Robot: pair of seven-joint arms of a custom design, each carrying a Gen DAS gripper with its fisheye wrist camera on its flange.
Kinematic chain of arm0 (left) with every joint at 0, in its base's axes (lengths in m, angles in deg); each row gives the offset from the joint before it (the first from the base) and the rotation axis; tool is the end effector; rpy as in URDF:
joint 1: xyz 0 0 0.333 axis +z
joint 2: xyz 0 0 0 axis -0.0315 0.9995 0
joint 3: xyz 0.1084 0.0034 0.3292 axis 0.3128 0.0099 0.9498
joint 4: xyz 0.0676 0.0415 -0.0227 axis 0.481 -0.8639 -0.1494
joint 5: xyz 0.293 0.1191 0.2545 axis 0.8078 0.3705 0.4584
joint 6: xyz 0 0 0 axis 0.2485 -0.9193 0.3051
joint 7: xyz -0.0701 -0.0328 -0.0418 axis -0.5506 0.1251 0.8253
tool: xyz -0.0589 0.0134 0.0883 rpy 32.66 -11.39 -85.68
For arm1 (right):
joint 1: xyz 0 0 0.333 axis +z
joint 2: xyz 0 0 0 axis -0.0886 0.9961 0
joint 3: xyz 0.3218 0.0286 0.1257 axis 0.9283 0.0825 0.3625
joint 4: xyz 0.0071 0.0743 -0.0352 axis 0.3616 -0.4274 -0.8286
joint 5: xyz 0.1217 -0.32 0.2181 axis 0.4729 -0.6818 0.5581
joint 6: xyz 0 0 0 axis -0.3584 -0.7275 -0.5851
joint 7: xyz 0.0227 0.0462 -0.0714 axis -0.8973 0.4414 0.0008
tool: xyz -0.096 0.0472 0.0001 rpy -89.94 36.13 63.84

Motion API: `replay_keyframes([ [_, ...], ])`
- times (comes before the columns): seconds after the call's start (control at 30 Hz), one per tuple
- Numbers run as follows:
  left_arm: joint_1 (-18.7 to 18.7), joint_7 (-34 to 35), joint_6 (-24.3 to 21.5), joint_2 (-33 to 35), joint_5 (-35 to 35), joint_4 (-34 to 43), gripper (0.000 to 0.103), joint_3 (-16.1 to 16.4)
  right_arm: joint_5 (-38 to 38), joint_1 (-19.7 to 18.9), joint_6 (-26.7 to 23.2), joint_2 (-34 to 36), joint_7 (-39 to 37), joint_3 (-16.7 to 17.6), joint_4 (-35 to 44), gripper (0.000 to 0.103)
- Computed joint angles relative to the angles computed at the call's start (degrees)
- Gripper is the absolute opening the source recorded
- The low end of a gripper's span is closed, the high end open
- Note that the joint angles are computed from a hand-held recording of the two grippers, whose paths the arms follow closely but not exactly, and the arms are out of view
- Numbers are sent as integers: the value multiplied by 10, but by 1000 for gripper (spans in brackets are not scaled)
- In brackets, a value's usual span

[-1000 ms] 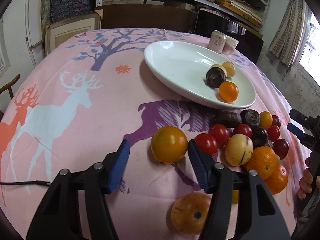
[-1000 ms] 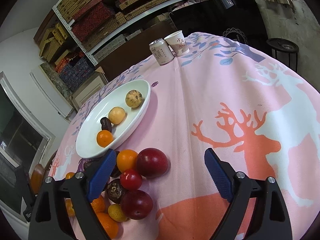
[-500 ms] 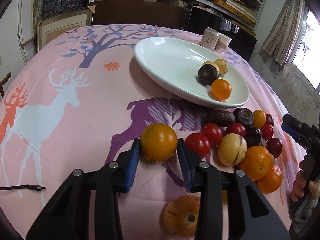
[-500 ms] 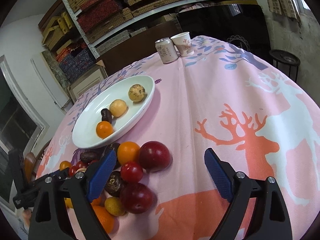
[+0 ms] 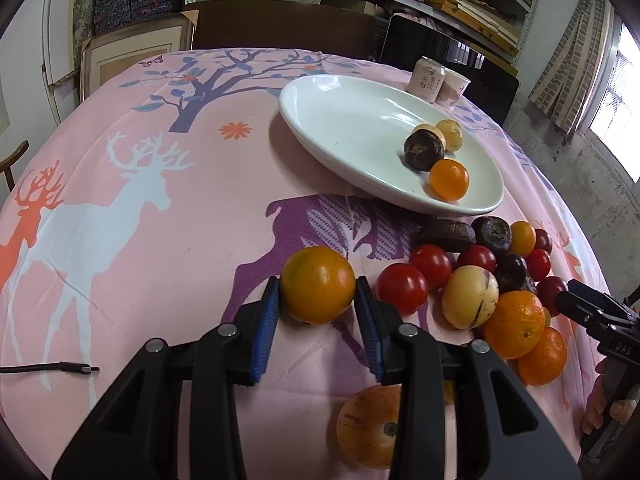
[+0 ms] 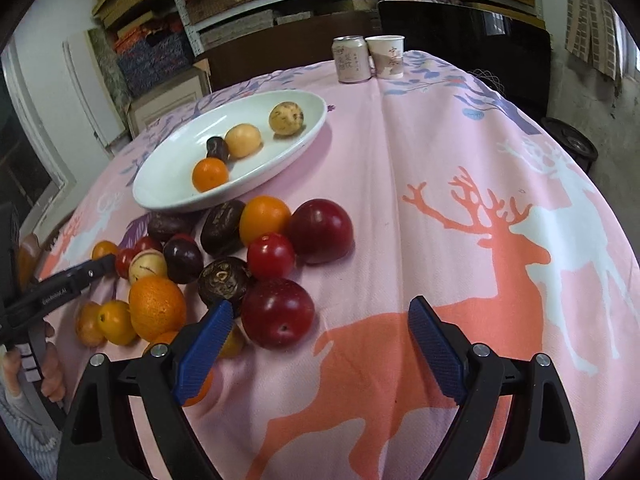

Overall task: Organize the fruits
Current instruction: 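Grasp the orange-yellow fruit with the left tool while the right tool grasps a dark red plum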

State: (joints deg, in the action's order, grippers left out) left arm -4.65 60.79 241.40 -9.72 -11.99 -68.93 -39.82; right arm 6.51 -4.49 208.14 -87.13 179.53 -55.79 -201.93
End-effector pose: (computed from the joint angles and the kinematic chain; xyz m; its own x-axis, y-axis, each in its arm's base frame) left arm 0.6203 -0.1316 0.4557 -0.5350 -0.8273 0.1716 -0.7126 0.3327 -0.6176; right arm 0.4446 0.0986 0.4496 -0.3828 -0.9079 -0.1708 -0.6671 0.3995 -0.6287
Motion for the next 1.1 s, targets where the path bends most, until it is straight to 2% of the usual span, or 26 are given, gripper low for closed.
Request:
replay_keyframes([
  [0.13, 0, 0, -1, 0, -1, 0, 38, 0, 26, 14, -28, 9, -16, -8, 8, 90],
  [0.17, 0, -2, -1, 0, 0, 0, 39, 1, 11, 1, -21, -1, 11, -2, 0, 90],
  [0.23, 0, -3, -2, 0, 1, 0, 39, 1, -45, -41, -34, -32, 102, 34, -14, 90],
  [0.3, -1, -5, 0, 0, 5, -1, 40, 2, -72, -53, -30, -50, 146, 37, -27, 90],
  [0.37, -2, -9, 2, 1, 9, -1, 41, 2, -66, -37, -18, -45, 123, 19, -29, 90],
  [0.43, -2, -9, 3, 1, 9, -1, 41, 1, -61, -23, -30, -33, 93, 17, -15, 90],
  [0.5, -2, -10, 3, 2, 11, -1, 41, 1, -64, -10, -45, -21, 66, 19, 0, 85],
  [0.63, -1, -10, 3, 1, 11, -1, 41, 1, -48, 18, -66, -5, 23, 7, 16, 53],
  [0.73, -1, -10, 3, 1, 11, -1, 41, 0, -31, 30, -67, 0, 1, -2, 17, 41],
  [0.83, 0, -10, 2, 2, 11, 0, 41, 0, -14, 38, -85, 3, -12, -3, 20, 41],
  [1.1, 7, -2, -8, 5, -14, 6, 39, -1, -13, 27, -40, -9, -2, -8, -1, 40],
])
